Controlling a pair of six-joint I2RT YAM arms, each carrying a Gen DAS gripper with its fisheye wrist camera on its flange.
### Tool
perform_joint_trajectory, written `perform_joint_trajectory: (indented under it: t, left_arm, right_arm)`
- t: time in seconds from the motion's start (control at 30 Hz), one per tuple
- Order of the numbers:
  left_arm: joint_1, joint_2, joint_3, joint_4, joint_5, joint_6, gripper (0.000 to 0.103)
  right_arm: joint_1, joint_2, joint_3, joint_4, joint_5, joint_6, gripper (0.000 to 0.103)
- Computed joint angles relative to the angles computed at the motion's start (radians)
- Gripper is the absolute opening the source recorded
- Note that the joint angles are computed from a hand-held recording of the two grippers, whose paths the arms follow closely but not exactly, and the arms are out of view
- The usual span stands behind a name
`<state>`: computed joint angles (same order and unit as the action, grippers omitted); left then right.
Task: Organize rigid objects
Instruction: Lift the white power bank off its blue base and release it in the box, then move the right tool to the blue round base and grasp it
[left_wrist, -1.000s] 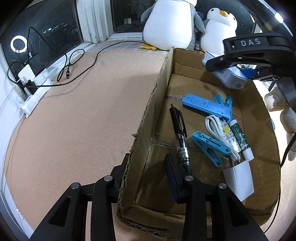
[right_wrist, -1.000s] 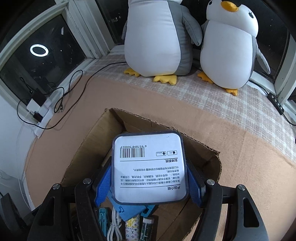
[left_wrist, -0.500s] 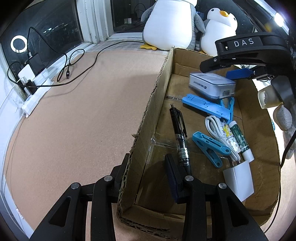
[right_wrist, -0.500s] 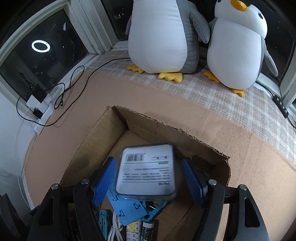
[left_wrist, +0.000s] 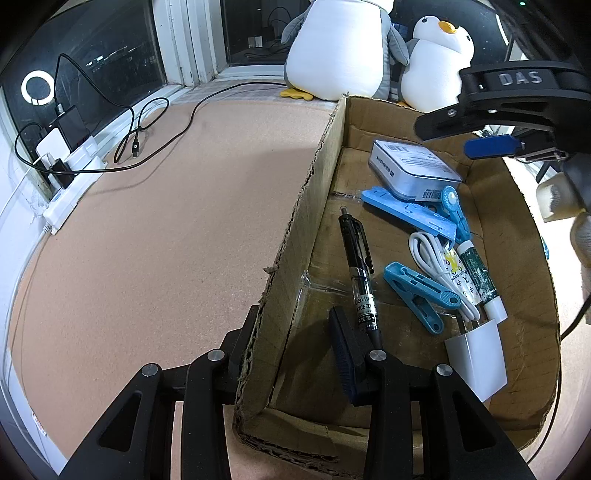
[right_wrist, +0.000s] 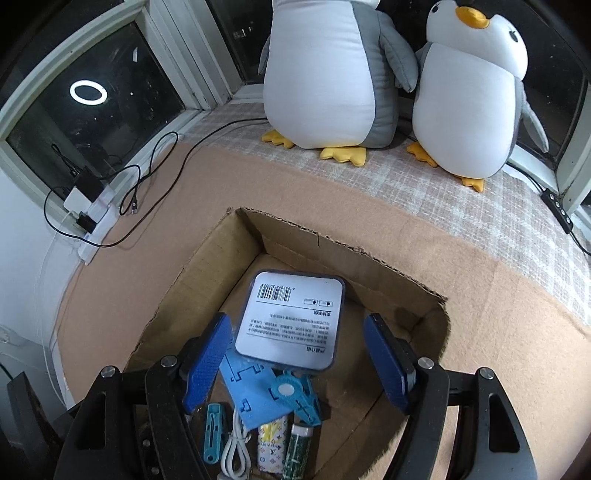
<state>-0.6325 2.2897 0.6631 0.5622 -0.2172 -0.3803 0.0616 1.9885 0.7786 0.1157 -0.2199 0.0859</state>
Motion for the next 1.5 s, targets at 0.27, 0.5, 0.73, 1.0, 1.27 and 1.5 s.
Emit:
perform_joint_trajectory:
  t: [0.27, 0.5, 0.73, 1.0, 1.27, 1.5]
  left_arm:
    - [0.000, 0.000, 0.000, 0.001, 0.000, 0.001, 0.039]
    - [-0.001, 0.002, 0.003, 0.000, -0.001, 0.001, 0.039]
    - [-0.001, 0.002, 0.005, -0.003, -0.002, 0.002, 0.039]
    - [-0.001, 0.003, 0.006, -0.004, -0.003, 0.002, 0.039]
    - [0.001, 0.000, 0.007, -0.007, -0.004, 0.005, 0.039]
    - [0.000, 0.000, 0.007, -0.006, -0.004, 0.005, 0.039]
  right_arm:
    - [-0.063, -0.127, -0.108, 0.009, -0.032, -0.017, 0.071]
    - [-0.170, -0.270, -0.223, 0.008, -0.072, -0.062, 0.071]
    - [-0.346, -0.391, -0.308, -0.035, -0.128, -0.149, 0.071]
    - [-0.511, -0.392, -0.369, -0.029, -0.138, -0.271, 0.071]
    - [-0.607, -0.301, -0.440, 0.126, -0.165, -0.328, 0.071]
    - [-0.547, -0.165, -0.449, 0.263, -0.083, -0.324, 0.071]
